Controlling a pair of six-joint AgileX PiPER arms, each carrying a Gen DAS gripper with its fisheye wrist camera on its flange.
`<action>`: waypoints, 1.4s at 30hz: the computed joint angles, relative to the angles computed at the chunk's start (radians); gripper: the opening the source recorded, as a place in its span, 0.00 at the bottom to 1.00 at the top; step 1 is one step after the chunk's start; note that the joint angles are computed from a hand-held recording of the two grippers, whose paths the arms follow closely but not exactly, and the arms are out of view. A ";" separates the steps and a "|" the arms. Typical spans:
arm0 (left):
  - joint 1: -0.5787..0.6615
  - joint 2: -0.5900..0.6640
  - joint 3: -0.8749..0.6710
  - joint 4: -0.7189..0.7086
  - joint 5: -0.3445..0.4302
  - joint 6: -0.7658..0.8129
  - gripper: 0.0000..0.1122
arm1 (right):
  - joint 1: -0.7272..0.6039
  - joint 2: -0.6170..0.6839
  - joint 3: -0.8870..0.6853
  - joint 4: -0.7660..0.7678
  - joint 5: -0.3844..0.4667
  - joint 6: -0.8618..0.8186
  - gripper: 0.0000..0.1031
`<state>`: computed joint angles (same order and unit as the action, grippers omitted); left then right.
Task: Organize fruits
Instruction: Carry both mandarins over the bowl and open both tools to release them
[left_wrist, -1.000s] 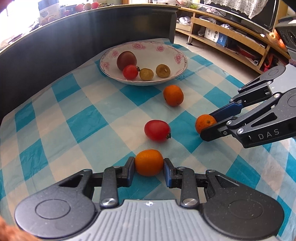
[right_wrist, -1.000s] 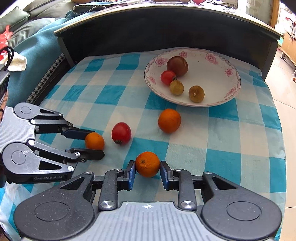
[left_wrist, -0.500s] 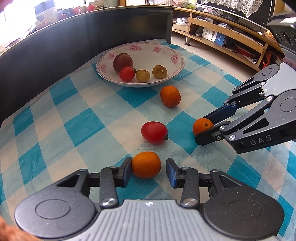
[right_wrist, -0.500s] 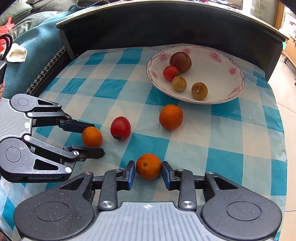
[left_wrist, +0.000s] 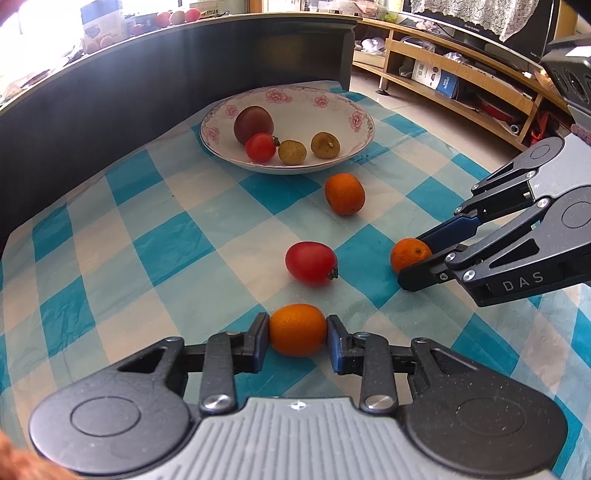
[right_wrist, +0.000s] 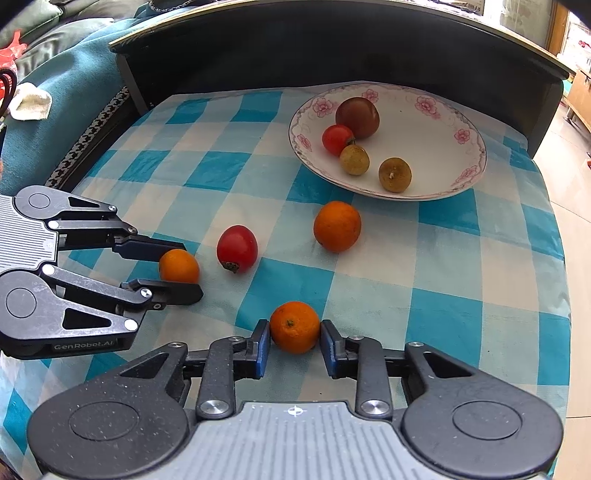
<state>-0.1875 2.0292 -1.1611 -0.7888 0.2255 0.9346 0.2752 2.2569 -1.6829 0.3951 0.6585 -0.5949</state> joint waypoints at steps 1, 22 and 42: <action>-0.002 0.000 -0.001 0.015 0.000 -0.013 0.36 | 0.001 -0.001 0.002 0.000 -0.003 0.004 0.23; -0.007 -0.034 -0.049 -0.091 0.014 0.041 0.36 | -0.001 -0.045 0.006 0.112 -0.014 -0.065 0.23; 0.001 0.023 -0.212 -0.035 0.014 -0.052 0.36 | -0.022 -0.018 -0.102 0.097 -0.051 -0.012 0.23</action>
<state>-0.1865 2.0521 -1.3730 -0.8236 0.2395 0.8822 0.2533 2.2391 -1.7852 0.4919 0.6072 -0.6072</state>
